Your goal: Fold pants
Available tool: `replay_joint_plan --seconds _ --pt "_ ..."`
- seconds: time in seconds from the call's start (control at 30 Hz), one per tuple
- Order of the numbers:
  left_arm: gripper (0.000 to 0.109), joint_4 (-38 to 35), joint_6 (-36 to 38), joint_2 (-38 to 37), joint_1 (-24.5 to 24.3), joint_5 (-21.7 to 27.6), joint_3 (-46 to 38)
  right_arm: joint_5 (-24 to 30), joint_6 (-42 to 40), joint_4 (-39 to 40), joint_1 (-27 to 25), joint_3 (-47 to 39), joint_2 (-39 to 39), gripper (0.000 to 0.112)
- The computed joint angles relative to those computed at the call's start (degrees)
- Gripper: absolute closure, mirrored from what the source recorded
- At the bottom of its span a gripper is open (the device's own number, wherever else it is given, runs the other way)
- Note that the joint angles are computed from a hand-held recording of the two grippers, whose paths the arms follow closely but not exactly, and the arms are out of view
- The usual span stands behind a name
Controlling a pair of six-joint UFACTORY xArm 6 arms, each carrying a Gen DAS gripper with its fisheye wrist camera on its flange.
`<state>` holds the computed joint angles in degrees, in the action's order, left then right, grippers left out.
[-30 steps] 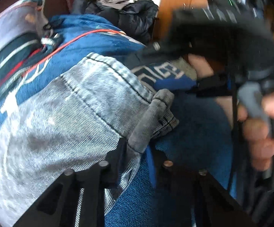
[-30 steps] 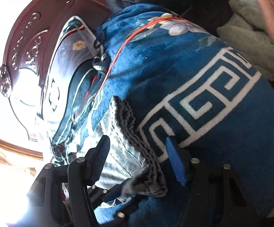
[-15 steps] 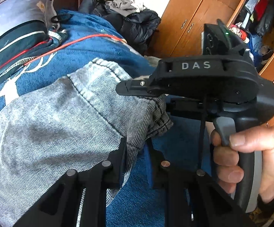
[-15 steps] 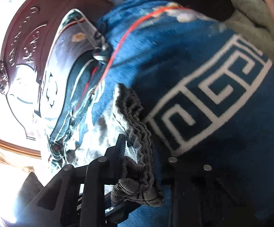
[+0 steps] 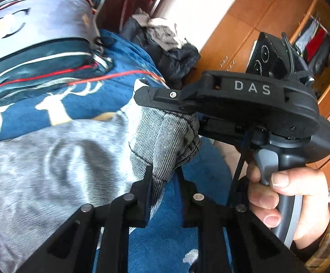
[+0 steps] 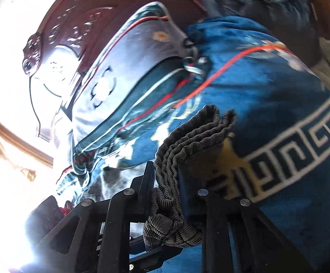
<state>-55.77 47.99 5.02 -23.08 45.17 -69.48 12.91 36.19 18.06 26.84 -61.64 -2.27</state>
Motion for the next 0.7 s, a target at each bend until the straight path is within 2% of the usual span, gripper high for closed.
replay_joint_plan --seconds 0.2,0.33,0.5,0.7 --pt "0.09 -4.47 1.27 -3.93 5.93 1.68 3.0 4.23 0.14 -3.86 2.71 -11.75 6.94 0.094" --pt "0.09 -6.13 2.8 -7.65 11.25 3.07 7.38 9.29 -3.88 -2.3 5.55 -22.82 14.58 0.094" --pt "0.09 -5.99 2.56 -8.62 16.81 4.21 11.14 15.42 -7.73 -0.2 9.08 -36.15 25.27 0.094" --pt "0.09 -3.32 1.1 -6.93 20.95 4.26 14.41 30.78 -9.44 -0.45 12.06 -59.29 43.34 0.091"
